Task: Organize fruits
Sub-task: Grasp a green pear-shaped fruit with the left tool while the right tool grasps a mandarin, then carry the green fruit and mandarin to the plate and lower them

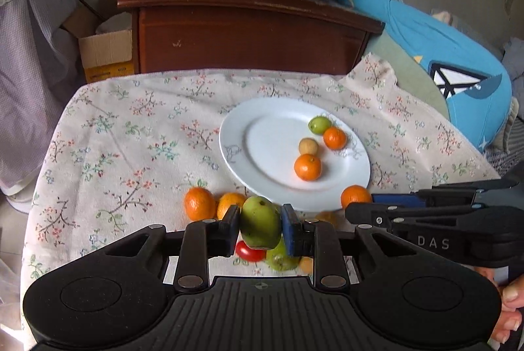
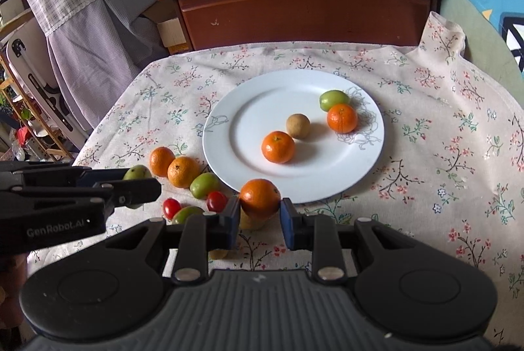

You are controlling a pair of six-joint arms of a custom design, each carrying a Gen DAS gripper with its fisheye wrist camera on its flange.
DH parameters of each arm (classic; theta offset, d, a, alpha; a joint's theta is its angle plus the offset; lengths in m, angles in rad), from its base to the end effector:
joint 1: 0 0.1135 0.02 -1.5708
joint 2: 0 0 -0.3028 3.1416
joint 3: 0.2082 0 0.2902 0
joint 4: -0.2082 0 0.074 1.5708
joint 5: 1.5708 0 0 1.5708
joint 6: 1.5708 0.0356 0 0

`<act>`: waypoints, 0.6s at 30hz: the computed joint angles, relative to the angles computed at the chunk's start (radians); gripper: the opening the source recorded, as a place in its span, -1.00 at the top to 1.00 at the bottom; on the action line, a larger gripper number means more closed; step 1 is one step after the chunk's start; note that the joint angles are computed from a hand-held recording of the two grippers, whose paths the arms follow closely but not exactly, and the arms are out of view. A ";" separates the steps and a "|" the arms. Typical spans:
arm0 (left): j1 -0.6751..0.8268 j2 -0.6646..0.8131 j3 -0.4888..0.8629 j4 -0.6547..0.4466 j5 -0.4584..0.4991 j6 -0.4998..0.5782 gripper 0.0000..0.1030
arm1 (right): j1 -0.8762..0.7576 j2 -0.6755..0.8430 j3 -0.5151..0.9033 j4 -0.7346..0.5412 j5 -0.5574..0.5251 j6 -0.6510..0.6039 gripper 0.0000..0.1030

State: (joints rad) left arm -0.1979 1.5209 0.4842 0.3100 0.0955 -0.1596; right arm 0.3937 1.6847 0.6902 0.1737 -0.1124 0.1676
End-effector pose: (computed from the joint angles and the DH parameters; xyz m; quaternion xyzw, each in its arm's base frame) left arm 0.2767 -0.0589 0.1294 0.0370 0.9107 -0.1156 0.3949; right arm 0.3069 0.1318 0.1289 -0.1252 0.9208 0.1515 0.3369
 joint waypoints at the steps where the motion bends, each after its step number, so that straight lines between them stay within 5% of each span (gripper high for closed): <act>1: 0.001 -0.007 0.001 0.010 0.001 0.000 0.53 | -0.002 -0.008 -0.001 0.001 -0.003 -0.002 0.49; 18: 0.018 0.217 0.213 -0.013 0.066 0.005 0.53 | -0.106 0.052 0.100 -0.073 -0.075 0.035 0.49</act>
State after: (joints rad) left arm -0.1803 1.7383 0.6977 0.2973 0.1612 -0.1543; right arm 0.2880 1.7370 0.7899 0.1011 -0.1875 0.2029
